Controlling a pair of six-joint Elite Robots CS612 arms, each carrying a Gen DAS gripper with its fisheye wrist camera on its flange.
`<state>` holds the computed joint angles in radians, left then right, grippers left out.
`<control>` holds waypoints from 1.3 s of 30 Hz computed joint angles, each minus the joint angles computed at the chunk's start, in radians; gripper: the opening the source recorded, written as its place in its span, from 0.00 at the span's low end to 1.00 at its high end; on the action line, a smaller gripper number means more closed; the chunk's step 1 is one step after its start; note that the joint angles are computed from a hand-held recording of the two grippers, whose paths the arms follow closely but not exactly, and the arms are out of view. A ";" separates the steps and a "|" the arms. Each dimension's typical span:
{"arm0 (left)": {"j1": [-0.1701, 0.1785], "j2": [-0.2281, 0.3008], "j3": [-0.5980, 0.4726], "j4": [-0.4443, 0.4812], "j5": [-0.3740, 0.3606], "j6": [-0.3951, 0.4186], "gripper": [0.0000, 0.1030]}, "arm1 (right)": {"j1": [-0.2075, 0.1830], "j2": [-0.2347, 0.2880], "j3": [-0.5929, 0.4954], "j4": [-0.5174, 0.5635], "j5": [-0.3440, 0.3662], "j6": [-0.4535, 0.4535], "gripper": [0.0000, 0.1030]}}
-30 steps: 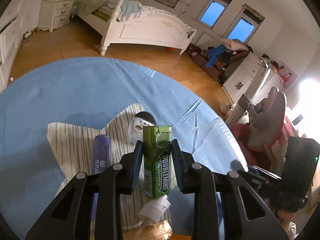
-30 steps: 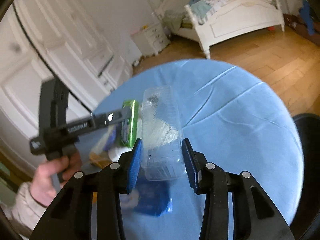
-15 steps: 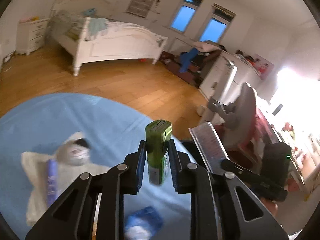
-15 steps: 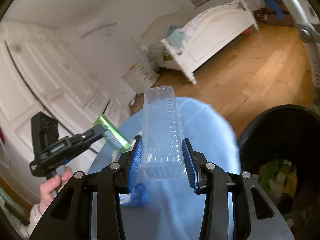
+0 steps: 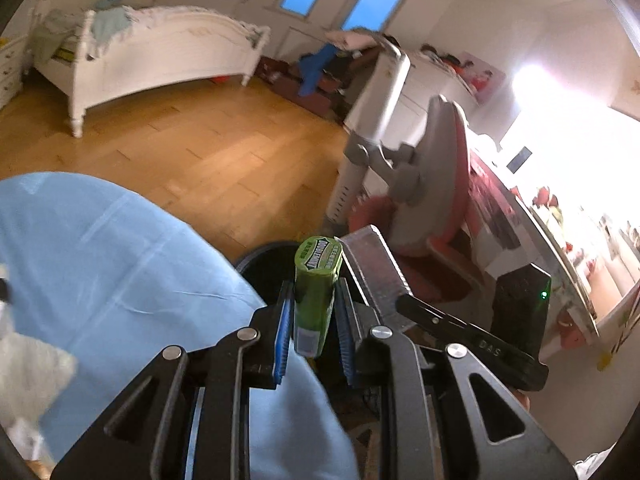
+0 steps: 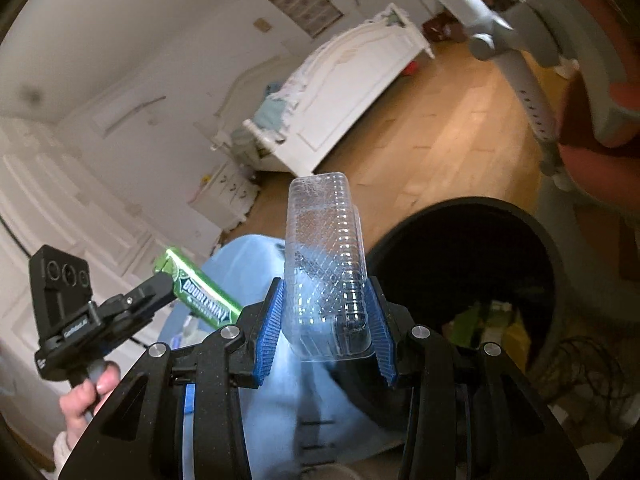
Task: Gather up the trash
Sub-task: 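Carry the gum tube and clear tray over the black bin and release them, then grasp the blue probiotics stick with the left tool while the right tool grasps the blue cartoon wrapper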
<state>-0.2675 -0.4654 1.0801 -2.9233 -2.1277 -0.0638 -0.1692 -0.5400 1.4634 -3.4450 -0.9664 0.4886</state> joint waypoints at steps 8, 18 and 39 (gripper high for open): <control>-0.027 0.021 -0.034 0.083 -0.014 0.050 0.20 | -0.014 0.017 0.014 0.001 -0.005 0.018 0.40; -0.041 0.038 -0.063 0.128 0.000 0.082 0.20 | -0.019 0.026 0.003 0.035 -0.021 0.045 0.43; 0.037 -0.067 0.150 -0.112 0.145 -0.020 0.73 | 0.069 -0.018 -0.018 0.158 -0.004 -0.143 0.69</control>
<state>-0.2304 -0.5319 1.2300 -3.0352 -1.9824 -0.0837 -0.1005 -0.5584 1.4454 -3.2867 -0.9702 0.3459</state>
